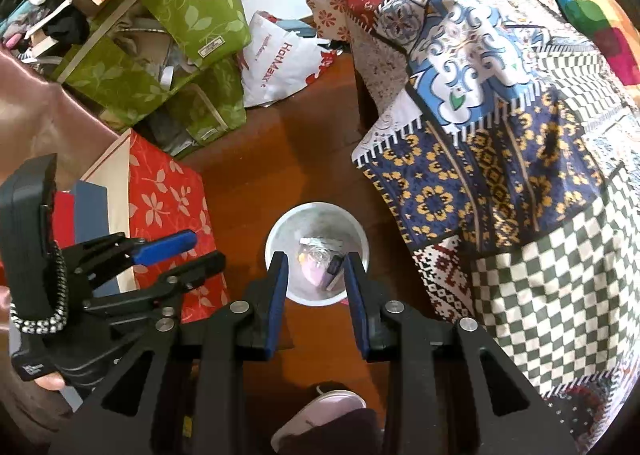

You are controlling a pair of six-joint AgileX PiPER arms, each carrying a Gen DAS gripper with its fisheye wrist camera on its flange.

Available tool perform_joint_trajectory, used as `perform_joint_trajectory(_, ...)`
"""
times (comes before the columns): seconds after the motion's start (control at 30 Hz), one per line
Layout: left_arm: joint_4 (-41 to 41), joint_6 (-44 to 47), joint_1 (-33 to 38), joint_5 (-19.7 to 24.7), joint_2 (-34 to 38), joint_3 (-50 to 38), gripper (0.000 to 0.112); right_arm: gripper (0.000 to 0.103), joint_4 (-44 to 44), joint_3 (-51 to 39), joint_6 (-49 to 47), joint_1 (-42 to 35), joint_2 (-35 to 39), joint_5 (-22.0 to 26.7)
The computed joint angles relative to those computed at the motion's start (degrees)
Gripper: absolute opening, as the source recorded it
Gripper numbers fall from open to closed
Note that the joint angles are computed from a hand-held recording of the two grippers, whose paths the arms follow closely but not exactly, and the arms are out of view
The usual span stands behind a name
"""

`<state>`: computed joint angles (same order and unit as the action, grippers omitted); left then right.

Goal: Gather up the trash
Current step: 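Open the left tool over the bin while the right tool drops the silver pen in, then move both empty tools back over the quilt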

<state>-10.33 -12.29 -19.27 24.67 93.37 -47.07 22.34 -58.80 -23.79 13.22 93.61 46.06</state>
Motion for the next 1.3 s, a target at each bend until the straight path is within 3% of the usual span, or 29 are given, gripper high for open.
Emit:
perform_joint_trajectory(0.4,18.3,-21.88,-10.49,7.71,-11.81,-5.1,0.035,0.026,2.29,2.29,-4.06,-8.2,-14.6,5.0)
perform_joint_trajectory(0.63,29.24,-33.1,-19.41,13.6,-11.39,-13.67,0.035,0.026,6.49,1.46,-12.14,-20.1,-23.76,9.98)
perform_joint_trajectory(0.93,35.33,-36.94,-28.85,20.21,-2.02,-30.48,0.035,0.026,14.97,-1.92,-28.41,-42.42,-26.76,18.16)
perform_joint_trajectory(1.3,31.77,-29.97,-33.62,27.64,19.58,-61.73,0.035,0.027,19.77,-10.07,-41.36,-63.67,-16.07,21.56)
